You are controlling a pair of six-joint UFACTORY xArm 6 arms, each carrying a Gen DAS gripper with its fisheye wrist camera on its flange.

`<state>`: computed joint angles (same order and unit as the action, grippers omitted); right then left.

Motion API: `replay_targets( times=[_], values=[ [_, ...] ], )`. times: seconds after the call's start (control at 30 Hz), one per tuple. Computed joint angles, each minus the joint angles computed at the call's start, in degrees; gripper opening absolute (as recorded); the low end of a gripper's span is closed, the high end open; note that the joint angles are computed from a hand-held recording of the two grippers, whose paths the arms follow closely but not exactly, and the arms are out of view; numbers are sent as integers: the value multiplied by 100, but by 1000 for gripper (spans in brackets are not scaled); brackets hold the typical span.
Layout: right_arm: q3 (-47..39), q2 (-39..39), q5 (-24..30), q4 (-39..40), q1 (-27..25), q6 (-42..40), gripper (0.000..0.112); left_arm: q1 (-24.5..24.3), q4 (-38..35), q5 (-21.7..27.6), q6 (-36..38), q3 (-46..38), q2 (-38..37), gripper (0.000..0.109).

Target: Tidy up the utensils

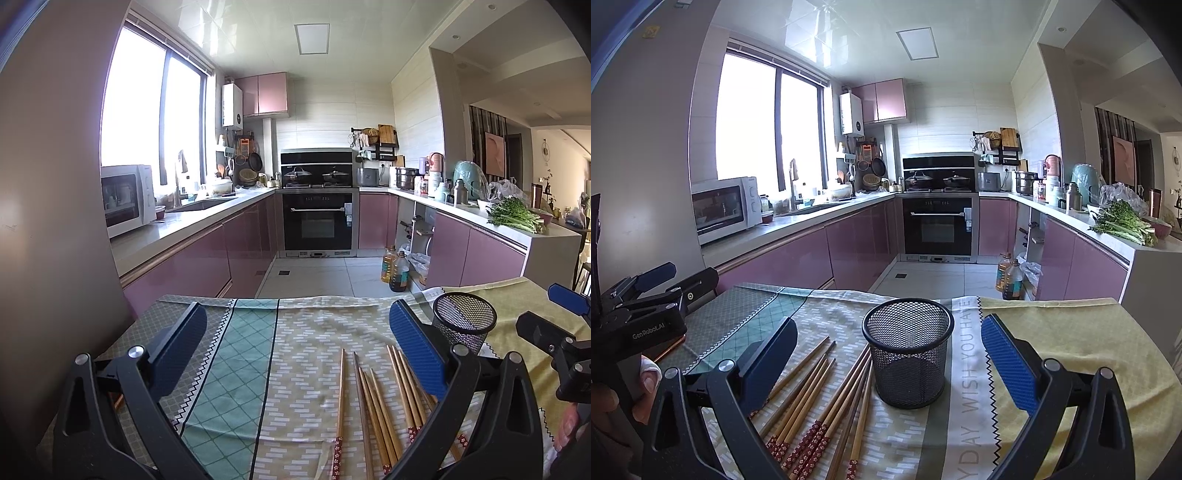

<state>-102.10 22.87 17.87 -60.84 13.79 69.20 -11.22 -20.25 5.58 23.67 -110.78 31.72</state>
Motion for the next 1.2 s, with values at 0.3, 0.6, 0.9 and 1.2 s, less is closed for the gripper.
replay_targets(
  times=[0.3,0.6,0.9,1.2],
  values=[
    [-23,33,-22,168,-14,-132,97,19,64,144,-30,-141,76,98],
    [18,39,-68,260,-22,-197,97,37,297,238,-198,-238,156,98],
    [260,-31,-183,1000,-31,-898,96,90,193,591,27,-404,268,98],
    [93,231,613,4077,200,-3981,65,255,553,2663,99,-1971,1183,98]
  ],
)
